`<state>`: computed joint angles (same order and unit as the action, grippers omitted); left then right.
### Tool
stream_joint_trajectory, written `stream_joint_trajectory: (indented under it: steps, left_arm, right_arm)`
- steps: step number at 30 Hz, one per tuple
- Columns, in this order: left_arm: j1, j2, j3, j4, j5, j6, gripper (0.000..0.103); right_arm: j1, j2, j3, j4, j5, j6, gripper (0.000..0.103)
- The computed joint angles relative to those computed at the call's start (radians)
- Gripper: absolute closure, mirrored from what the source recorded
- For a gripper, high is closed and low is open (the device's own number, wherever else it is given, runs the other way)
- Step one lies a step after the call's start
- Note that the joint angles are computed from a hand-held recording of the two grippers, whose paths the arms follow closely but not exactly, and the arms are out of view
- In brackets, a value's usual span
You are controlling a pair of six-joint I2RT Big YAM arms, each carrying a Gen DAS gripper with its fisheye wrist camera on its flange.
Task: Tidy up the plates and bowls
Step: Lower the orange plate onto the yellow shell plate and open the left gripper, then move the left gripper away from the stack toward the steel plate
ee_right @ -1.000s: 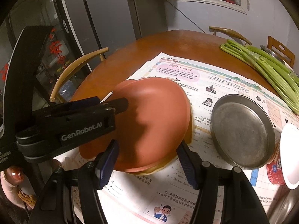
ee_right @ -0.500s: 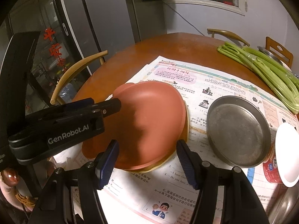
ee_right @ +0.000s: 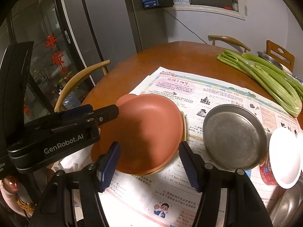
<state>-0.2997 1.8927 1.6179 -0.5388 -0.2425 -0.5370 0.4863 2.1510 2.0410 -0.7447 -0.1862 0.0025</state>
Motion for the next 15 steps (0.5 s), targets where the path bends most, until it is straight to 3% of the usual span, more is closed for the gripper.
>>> stream_joint_trajectory:
  steps: [15]
  left_arm:
    - [-0.034,-0.048,-0.009,0.012,-0.04,0.013,0.042]
  right_arm:
    - [-0.02,-0.093,-0.104,0.083,-0.021,0.02,0.039]
